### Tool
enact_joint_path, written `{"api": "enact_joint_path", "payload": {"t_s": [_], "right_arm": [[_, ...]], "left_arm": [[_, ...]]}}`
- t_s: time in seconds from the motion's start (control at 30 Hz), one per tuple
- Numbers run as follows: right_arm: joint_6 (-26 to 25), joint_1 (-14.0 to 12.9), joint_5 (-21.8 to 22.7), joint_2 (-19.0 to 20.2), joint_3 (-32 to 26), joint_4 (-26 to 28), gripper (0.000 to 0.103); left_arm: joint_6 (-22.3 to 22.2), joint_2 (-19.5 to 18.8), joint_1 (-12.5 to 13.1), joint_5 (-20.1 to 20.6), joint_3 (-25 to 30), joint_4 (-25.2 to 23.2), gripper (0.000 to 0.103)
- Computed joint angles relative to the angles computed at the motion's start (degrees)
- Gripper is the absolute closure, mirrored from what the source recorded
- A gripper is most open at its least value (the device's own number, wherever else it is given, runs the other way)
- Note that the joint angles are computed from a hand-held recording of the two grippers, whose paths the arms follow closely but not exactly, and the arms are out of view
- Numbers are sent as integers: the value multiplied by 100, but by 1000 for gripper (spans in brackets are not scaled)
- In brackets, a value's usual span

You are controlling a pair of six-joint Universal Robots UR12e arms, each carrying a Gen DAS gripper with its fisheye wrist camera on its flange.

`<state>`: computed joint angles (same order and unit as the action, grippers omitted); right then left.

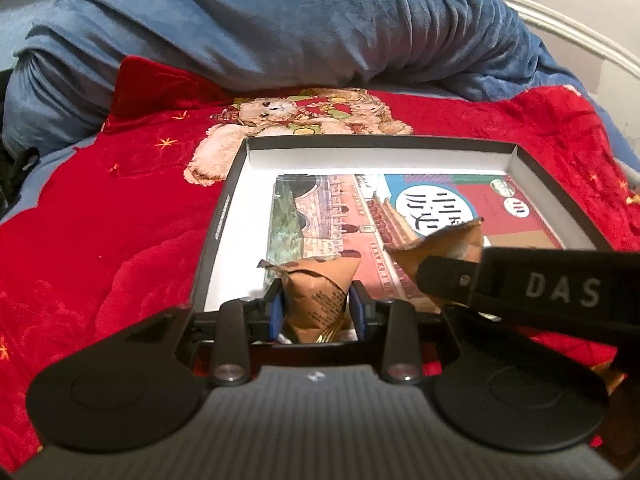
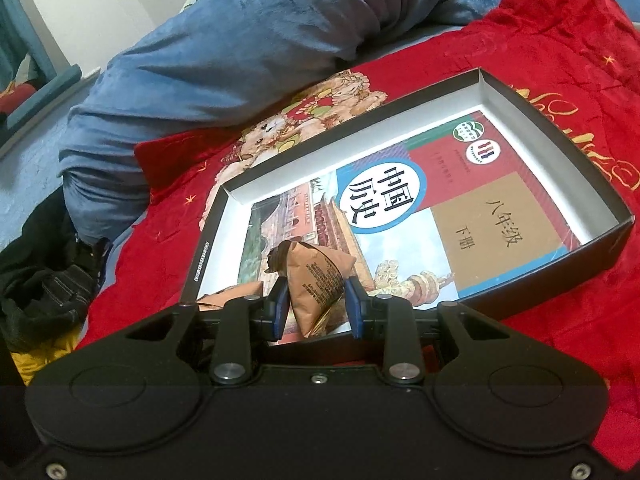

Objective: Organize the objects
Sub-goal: 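Carry the brown candy with the left tool over the open box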

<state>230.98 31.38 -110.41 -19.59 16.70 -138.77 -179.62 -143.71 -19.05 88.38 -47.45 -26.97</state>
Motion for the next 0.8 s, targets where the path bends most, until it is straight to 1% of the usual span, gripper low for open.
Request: {"api": "enact_joint_path", "payload": {"t_s": [0.1, 0.2, 0.27, 0.33, 0.47, 0.5, 0.53, 0.57, 0.67, 0.7, 0.8], "right_arm": [[52, -16, -2, -108, 204, -55, 74], [291, -74, 217, -280, 583, -371, 74], [395, -104, 339, -348, 746, -536, 74], [466, -121, 418, -386, 833, -611, 74], [588, -133, 459, -426, 941, -737, 74], [545, -127, 418, -418, 914, -693, 74], [512, -124, 402, -413, 892, -653, 74], [504, -128, 424, -417, 892, -641, 74], [517, -132, 466, -443, 932, -666, 74], [499, -130, 459, -446, 931, -654, 74], [399, -108, 337, -410, 815, -475, 73]], "left_arm": [[-8, -23, -1, -13, 36, -31, 64], [10, -13, 19, -112, 46, -87, 63], [-26, -1, 45, -276, 37, -127, 62], [-48, 2, 70, -438, 28, -142, 62], [13, 16, 82, -546, 23, -172, 61], [16, 22, 85, -563, 28, -200, 59], [-3, 36, 90, -593, 21, -214, 55], [-20, 50, 96, -637, 0, -189, 48], [-2, 82, 96, -671, -54, -72, 44], [48, 84, 91, -658, -57, -50, 40], [234, 90, 53, -459, -58, -64, 35]]}}
